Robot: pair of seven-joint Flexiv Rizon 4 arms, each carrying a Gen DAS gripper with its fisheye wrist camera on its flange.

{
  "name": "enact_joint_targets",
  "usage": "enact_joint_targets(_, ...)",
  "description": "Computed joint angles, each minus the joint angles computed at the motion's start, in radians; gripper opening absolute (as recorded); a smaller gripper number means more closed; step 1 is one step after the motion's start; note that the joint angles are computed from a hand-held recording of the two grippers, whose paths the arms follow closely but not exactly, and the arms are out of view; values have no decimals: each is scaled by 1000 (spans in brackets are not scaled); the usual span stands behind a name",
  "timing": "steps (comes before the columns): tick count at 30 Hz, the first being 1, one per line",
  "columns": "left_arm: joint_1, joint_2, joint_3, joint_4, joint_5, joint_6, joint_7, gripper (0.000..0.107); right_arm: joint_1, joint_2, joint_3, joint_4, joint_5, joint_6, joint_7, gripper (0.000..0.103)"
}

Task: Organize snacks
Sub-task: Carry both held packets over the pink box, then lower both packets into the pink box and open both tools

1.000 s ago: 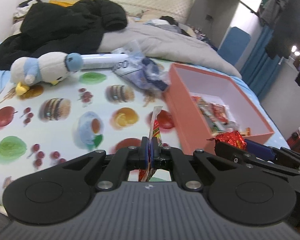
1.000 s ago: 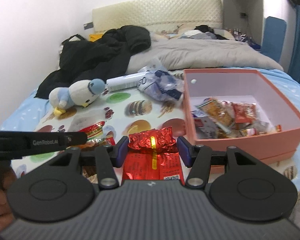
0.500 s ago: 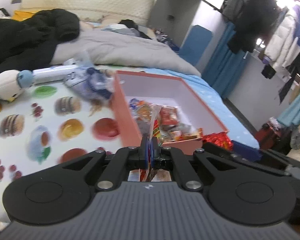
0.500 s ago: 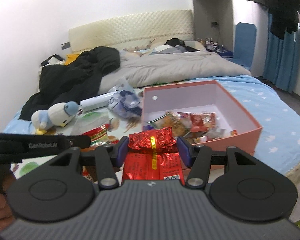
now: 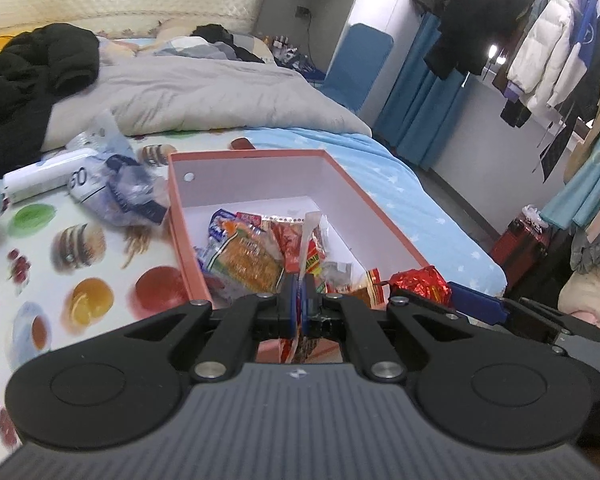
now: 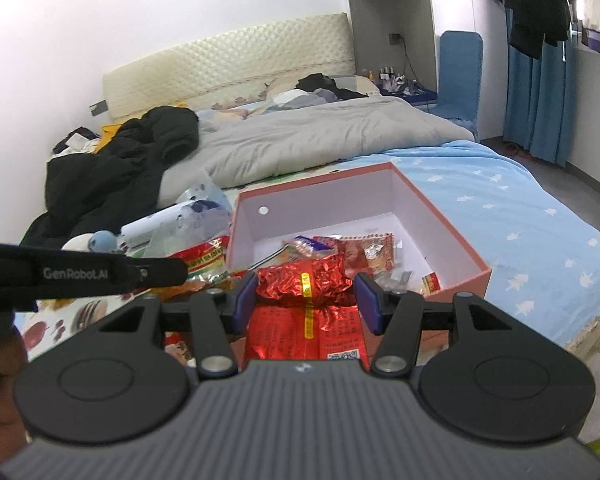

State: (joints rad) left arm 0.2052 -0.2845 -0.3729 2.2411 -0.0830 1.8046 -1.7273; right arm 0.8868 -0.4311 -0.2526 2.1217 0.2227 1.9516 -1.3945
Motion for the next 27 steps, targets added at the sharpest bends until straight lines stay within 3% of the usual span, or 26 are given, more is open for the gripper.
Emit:
enact_joint_targets(15,-151,-321,159,-445,-155,-229,202,3,-374,-246,232,-347,-322,-167,151,56)
enact_joint_targets(22,-207,-444,247,-624,-209,-327,240,3,-475,-357,323,-523,-442,-290,204,56)
enact_joint_targets(27,-208,-485,271,-681,-229,-367,241,3,-522,-423,392,-630,-487,-385,195,56)
